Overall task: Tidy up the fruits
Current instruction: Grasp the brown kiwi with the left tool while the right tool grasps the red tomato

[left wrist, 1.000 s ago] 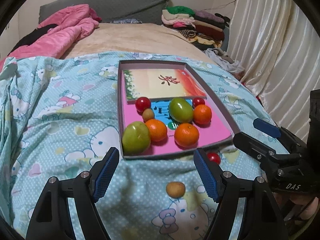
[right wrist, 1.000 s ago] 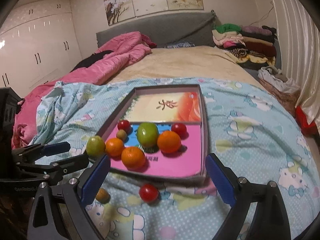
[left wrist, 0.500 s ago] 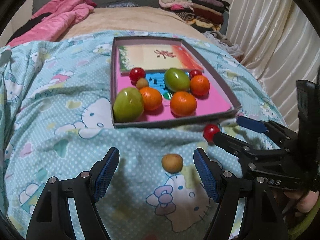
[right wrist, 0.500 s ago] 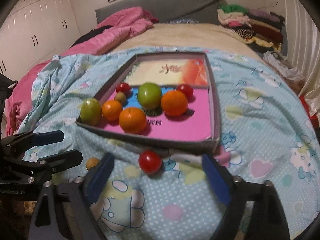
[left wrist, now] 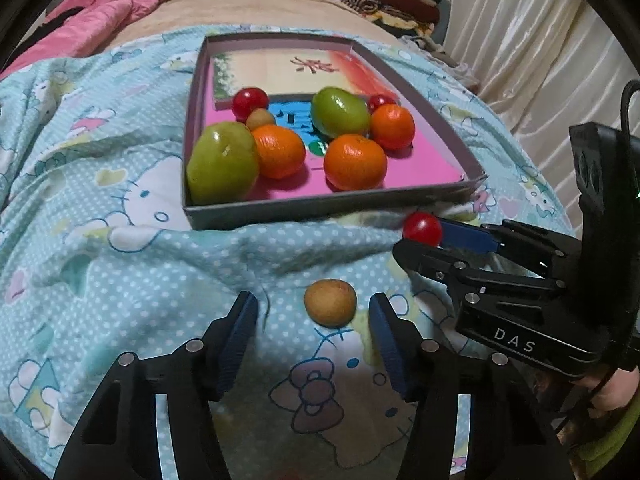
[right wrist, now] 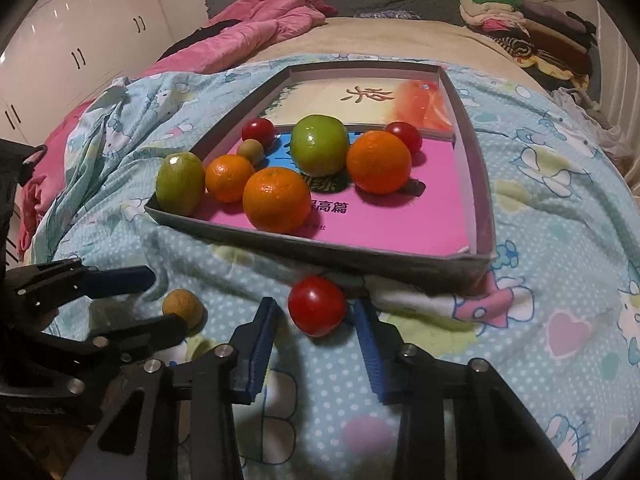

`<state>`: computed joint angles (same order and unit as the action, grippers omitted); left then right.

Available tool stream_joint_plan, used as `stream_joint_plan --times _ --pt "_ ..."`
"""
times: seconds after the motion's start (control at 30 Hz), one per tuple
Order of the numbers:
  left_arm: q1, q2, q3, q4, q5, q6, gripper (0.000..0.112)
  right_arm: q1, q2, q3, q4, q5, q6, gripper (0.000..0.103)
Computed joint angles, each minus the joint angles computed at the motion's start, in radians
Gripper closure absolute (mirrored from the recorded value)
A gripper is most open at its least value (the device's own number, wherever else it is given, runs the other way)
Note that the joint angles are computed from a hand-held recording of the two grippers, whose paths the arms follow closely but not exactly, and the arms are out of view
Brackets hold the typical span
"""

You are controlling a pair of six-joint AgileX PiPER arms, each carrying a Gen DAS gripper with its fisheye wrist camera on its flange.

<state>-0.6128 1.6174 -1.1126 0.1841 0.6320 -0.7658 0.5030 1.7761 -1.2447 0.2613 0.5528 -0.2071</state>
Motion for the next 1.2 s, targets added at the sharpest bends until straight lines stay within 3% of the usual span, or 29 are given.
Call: stream_joint_plan --times 0.13,0.4,0.7,1.1,1.2 --pt "-0.009 0.019 -0.011 0.006 -0.008 0.014 0.064 -0.014 0.008 -0.011 0.037 0.006 -0.035 0.073" --pt "-0.028 0.062 -0.044 0.039 0.005 0.038 0.084 -0.041 0.001 -0.008 0.121 0.018 -0.108 0.073" --pt "-0.023 -0.016 -0.011 0.052 -0.042 0.033 0.084 -0.086 -0.067 0.045 0.365 0.013 -0.326 0.073" --pt "-0.009 -0.045 0.011 0.056 -0.052 0.012 0.084 -0.021 -0.023 0.006 0.101 0.042 -0.114 0.073" --pt "-0.006 -0.044 0.01 0.043 -0.053 0.025 0.084 -0.001 -0.033 0.012 0.027 0.047 -0.05 0.068"
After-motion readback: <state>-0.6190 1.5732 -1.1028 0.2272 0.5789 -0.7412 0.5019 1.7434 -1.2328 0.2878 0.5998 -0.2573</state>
